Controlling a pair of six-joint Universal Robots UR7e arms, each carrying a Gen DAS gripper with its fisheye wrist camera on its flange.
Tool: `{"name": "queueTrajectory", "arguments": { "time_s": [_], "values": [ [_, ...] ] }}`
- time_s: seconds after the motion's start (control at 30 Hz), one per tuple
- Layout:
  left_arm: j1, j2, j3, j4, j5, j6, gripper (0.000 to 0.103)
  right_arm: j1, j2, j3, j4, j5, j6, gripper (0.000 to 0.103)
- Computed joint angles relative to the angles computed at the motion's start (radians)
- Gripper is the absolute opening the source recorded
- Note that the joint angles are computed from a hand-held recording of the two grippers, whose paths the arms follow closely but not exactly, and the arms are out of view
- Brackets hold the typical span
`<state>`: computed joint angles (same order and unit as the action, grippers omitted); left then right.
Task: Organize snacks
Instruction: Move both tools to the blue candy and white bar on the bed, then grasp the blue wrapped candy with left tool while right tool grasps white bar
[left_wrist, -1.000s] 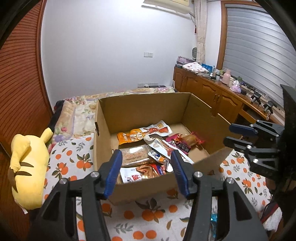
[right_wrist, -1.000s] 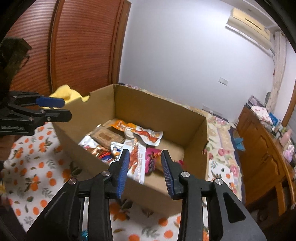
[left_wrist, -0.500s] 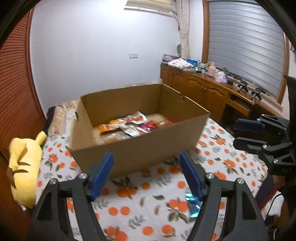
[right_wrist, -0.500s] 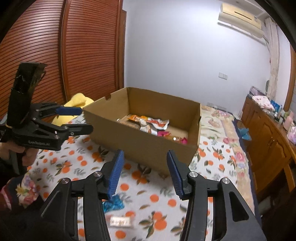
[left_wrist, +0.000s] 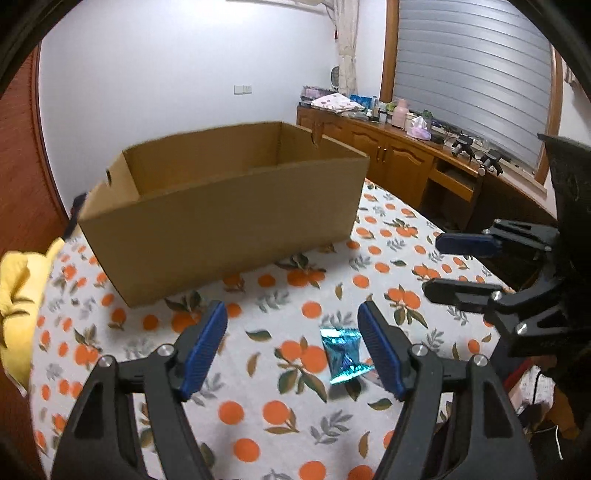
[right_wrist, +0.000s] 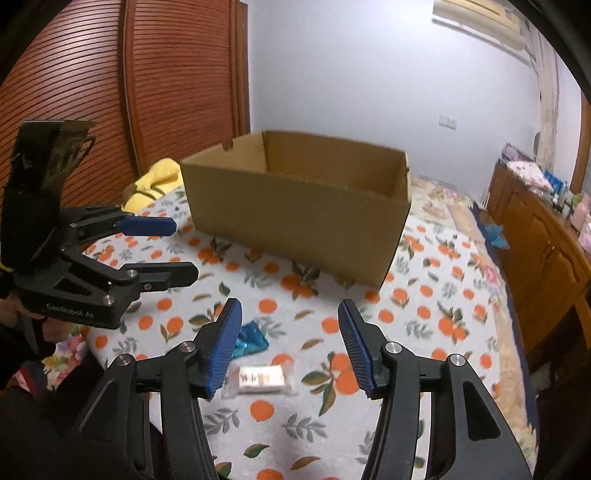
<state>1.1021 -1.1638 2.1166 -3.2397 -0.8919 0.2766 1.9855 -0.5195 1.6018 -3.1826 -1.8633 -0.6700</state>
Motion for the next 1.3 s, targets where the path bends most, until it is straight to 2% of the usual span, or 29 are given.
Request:
{"name": "queueTrajectory", "arguments": {
  "time_s": [0.07, 0.23, 0.7, 1.3],
  "values": [
    [0.015, 0.006, -0.002, 0.016, -0.023, -0.019, 0.074, -0.008, 0.002, 0.007, 0.014, 0.000, 0.008, 0.057],
    [0.028, 0.035, -0.001, 0.019, -0.023, -0.018, 0.074, -0.023, 0.016, 0.018, 0.041, -0.007, 0.006, 0.057],
    [0.057, 0.051, 0.000, 0.036, -0.037, -0.046, 0.074, -0.053, 0.053, -0.005, 0.135, 0.009, 0.066, 0.057],
    [0.063, 0.062, -0.003, 0.037, -0.047, -0.051, 0.074, -0.052, 0.081, -0.014, 0.097, 0.002, 0.029, 0.062]
  ]
}}
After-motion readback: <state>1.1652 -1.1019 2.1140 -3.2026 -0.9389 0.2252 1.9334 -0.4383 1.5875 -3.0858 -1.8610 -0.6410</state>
